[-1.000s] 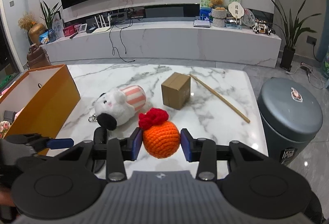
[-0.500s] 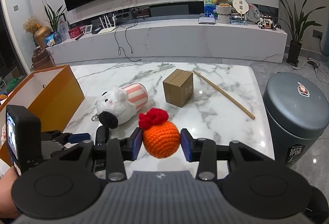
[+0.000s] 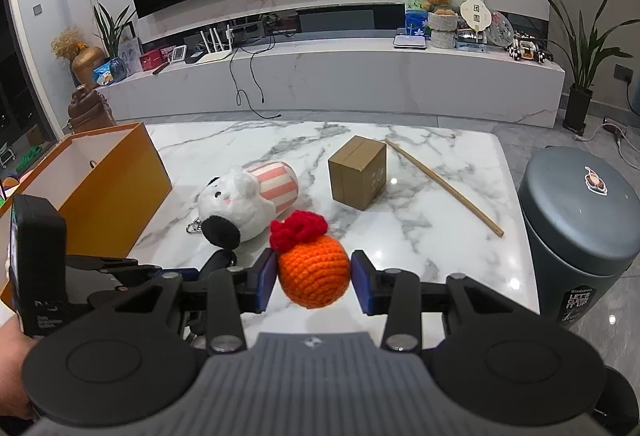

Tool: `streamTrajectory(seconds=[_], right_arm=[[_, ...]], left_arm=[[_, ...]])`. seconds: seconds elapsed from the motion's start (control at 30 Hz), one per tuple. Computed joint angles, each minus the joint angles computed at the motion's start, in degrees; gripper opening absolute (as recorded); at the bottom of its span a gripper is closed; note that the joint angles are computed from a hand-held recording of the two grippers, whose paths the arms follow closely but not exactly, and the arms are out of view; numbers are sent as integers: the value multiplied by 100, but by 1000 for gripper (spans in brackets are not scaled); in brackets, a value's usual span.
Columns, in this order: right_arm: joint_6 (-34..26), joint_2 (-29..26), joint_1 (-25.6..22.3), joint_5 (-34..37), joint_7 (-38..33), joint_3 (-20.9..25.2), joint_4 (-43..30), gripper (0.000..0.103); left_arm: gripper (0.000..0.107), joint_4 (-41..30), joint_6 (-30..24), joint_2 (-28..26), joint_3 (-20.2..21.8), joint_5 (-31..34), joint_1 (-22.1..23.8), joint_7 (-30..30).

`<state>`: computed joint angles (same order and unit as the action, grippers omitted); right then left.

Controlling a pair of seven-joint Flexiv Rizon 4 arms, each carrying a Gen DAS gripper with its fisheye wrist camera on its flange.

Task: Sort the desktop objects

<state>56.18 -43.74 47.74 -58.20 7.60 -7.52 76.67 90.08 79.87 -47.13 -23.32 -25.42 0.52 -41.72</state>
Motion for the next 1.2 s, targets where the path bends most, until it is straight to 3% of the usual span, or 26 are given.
streamTrajectory(seconds=[0.4, 1.2], right_arm=[[-57, -84, 26, 115, -174, 9, -151, 43], [-185, -223, 98, 290, -470, -9, -482, 42]], left_arm=[[19, 153, -548, 245, -225, -436, 223, 261], [19, 458, -560, 723, -701, -1912, 422, 1449]])
